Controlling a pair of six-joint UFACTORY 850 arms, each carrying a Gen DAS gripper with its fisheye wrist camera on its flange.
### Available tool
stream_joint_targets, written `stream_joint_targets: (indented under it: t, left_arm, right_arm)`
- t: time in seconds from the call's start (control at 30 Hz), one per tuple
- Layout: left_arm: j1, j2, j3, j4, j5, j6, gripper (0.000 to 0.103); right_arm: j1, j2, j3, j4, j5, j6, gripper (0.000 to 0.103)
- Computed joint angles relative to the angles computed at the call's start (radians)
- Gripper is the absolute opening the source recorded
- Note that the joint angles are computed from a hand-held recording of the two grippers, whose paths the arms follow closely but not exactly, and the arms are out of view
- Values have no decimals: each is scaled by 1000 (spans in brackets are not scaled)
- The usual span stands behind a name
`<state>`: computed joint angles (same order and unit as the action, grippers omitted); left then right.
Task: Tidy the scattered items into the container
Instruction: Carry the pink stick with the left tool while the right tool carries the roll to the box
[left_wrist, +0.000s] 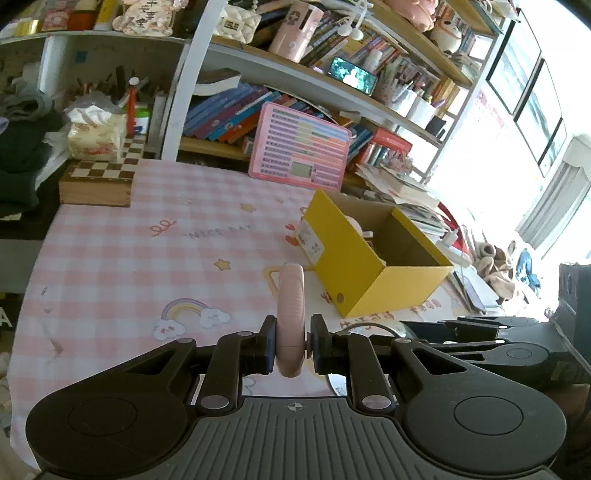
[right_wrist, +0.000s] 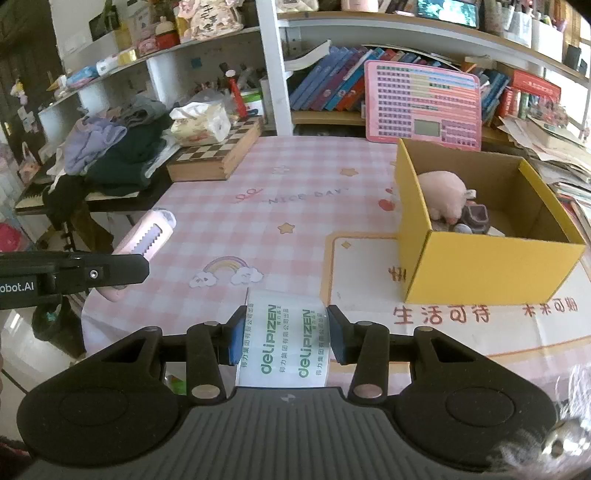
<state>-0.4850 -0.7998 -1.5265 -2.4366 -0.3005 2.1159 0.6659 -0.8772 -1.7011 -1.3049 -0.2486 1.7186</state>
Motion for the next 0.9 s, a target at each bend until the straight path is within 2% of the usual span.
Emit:
stream_joint_targets:
  t: [0.17,0.5,0.9]
  left_arm:
    - [-5,1,-3,57,-11,-39,17]
    - [-19,-40,-71,279,-23,-228,17]
    - [-52,-135,-235,623,-51,-533,17]
  right_arm:
    - [6,27,43,-73,-29,104,41]
    - [7,80,133,-128,-80,238,41]
    - [-21,153,259,-197,-137,392,41]
